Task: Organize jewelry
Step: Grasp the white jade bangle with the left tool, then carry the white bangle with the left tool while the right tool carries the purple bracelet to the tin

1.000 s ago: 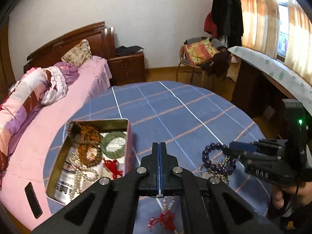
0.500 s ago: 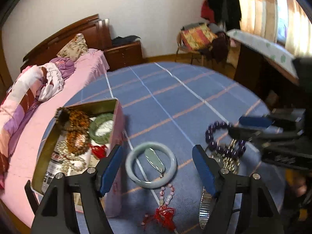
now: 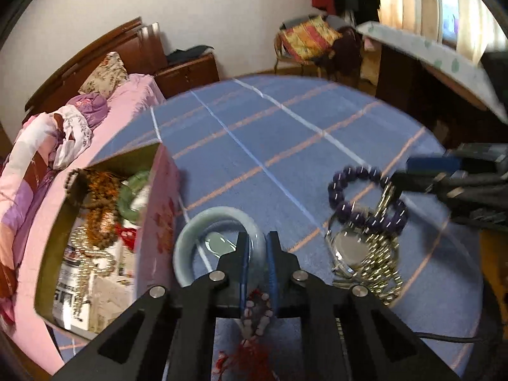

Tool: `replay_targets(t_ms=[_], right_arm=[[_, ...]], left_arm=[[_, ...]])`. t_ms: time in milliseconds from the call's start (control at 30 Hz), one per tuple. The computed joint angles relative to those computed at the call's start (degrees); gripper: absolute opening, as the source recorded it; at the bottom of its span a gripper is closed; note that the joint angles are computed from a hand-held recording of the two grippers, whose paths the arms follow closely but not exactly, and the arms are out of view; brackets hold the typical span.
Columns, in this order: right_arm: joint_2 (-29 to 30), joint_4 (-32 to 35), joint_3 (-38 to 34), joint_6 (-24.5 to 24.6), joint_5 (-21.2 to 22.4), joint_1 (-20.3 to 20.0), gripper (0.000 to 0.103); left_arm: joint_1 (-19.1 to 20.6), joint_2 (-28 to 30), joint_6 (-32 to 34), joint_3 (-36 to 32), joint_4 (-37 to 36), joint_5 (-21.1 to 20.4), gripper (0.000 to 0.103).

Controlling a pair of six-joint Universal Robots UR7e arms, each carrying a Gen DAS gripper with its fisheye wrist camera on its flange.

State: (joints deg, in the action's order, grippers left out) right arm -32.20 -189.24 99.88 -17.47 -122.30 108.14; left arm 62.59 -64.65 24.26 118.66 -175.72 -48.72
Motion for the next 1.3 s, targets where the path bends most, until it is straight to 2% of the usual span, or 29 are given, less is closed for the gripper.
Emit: replay_targets(t_ms=[167,233,267,300,333,367,633,1033,1300], right_arm=[[1.11,3.99,-2.35,-0.43,-0.61,-0.28,0.039],[1.52,5.75,-3.20,-0.41,-0.49,-0.30,0.031],[2.35,4.89,-3.71,-2.15,-1.72,0.12,0.028],[3.04,4.67,-4.35,-3.34,-3.07,0.52,0.019],[2.89,4.98,-4.29,-2.94,-2.35,0.42,0.016],[2.34,5.46,-3.90,-1.90,-0.53,-0.01,0.016],[0.42,-1.75,-1.58,-5.37,0.09,2.94,0.016],[1.26,-2.52,-4.66,-10.75,1.01,9.01,0.016],[0.63,0.24,-5.83,-8.86,4.00,9.56,0.016]], left_arm=[[-2.16,-4.33,-0.99,0.64,-1.49,-1.49,0.010],[-2.81,-5.85,-1.22,0.54,-1.39,-2.75,0.010],[-3.06,-6.34,-1.17,0.51,-1.64,-2.92,0.010],[-3.26,-6.77,-1.16,0.47,-1.66,-3.01,0.010],[-3.38,-7.35,-1.30,0.32,-1.52,-3.36,0.010],[-3.41,-7.83,-1.65,0.23,-1.33,-3.77,0.010],[-3.76,-10.14,-1.47,-0.16,-1.66,-4.41,0.010],[-2.49,-12.78,-0.88,-0.63,-2.22,-4.64,0.010],[-1.37,-13.95,-1.09,-0.67,-2.62,-5.16,0.010]])
